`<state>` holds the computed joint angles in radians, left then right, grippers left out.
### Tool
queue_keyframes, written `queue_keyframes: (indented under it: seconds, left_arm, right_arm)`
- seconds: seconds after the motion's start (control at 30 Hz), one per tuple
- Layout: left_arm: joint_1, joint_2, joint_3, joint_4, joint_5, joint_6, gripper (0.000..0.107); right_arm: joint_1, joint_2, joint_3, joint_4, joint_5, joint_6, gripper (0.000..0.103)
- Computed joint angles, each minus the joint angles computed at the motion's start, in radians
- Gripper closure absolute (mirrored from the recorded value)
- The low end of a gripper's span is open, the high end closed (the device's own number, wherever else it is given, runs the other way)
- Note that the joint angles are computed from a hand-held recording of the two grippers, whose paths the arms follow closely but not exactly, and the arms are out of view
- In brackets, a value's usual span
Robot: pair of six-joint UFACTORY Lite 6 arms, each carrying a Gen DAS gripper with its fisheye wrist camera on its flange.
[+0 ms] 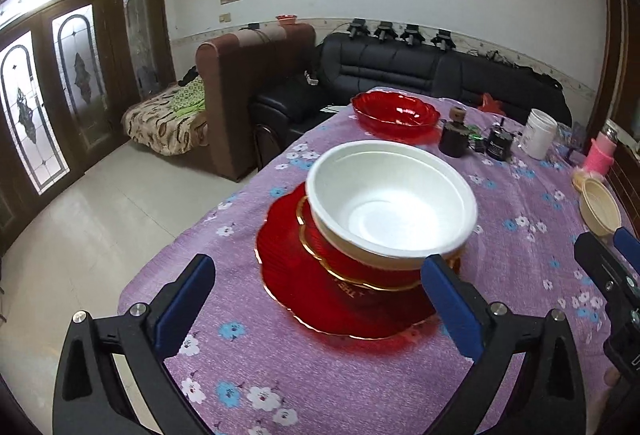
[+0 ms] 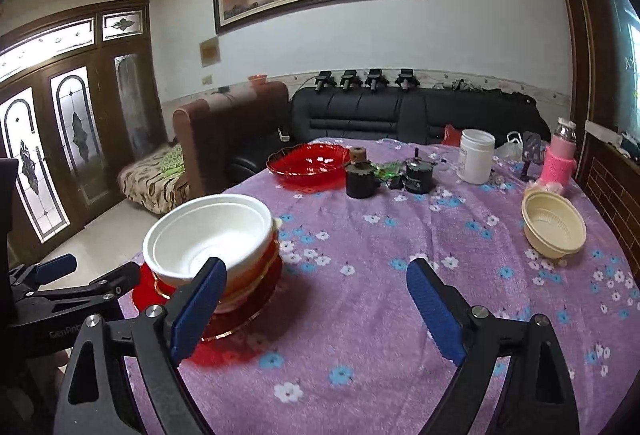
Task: Organize plates and bowls
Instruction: 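Move the right tool toward the second cream bowl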
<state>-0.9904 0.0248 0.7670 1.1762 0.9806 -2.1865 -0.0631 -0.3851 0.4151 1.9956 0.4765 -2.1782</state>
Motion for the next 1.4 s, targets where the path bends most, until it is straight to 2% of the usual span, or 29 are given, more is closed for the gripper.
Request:
queue_keyframes:
  seconds: [0.23, 0.63, 1.4]
  left_arm:
    - [-0.057, 0.096, 0.130, -0.013, 0.043, 0.046, 0.004]
    - [-0.070, 0.261, 0.315, -0.032, 0.016, 0.150, 0.004]
    - [-0.058, 0.356, 0.409, -0.046, -0.013, 0.218, 0.004]
  right_arm:
    - [-0.151, 0.075, 0.032, -0.162, 0.080, 0.066, 0.009]
    - [-0.318, 0.179, 0.086, -0.268, 0.163, 0.075, 0.009]
    - [-0.383, 0.293, 0.153, -0.321, 0.171, 0.093, 0.009]
